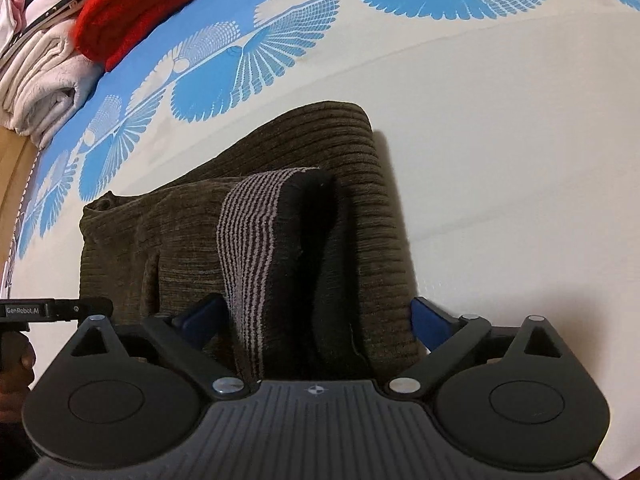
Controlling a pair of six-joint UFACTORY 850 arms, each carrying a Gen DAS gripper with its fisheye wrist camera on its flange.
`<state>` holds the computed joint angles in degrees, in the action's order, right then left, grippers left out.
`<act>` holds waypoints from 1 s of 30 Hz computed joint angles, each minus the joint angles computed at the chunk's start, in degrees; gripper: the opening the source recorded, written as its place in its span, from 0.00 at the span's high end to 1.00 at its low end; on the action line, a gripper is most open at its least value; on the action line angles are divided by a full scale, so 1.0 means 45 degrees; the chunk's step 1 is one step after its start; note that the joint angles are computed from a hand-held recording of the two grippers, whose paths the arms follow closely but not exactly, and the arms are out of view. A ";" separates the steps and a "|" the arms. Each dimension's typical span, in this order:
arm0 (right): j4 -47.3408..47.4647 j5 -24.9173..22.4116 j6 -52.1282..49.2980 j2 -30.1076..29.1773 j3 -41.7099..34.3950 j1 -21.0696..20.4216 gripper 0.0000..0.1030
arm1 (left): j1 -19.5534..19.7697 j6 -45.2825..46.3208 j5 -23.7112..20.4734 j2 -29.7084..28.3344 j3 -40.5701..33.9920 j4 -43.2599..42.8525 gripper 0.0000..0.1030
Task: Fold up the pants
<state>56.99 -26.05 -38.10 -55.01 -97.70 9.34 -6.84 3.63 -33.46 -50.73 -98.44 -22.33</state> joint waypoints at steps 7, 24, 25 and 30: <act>0.0127 -0.0156 -0.0144 -0.0126 -0.0150 -0.0066 0.05 | -0.0083 0.0166 -0.0010 -0.0287 -0.0281 -0.0200 0.14; 0.1549 0.1129 -0.2426 0.0275 0.0358 0.0343 0.32 | -0.0410 0.0495 0.0631 -0.0551 -0.0675 0.0134 0.25; 0.1994 0.1431 -0.3073 0.0399 0.0524 0.0419 0.36 | -0.0412 0.0411 0.0671 -0.0502 -0.0689 0.0296 0.36; 0.5172 0.2331 -0.6564 0.0800 0.0986 0.0616 0.50 | -0.0459 0.0893 0.1861 0.0238 -0.0212 0.0771 0.67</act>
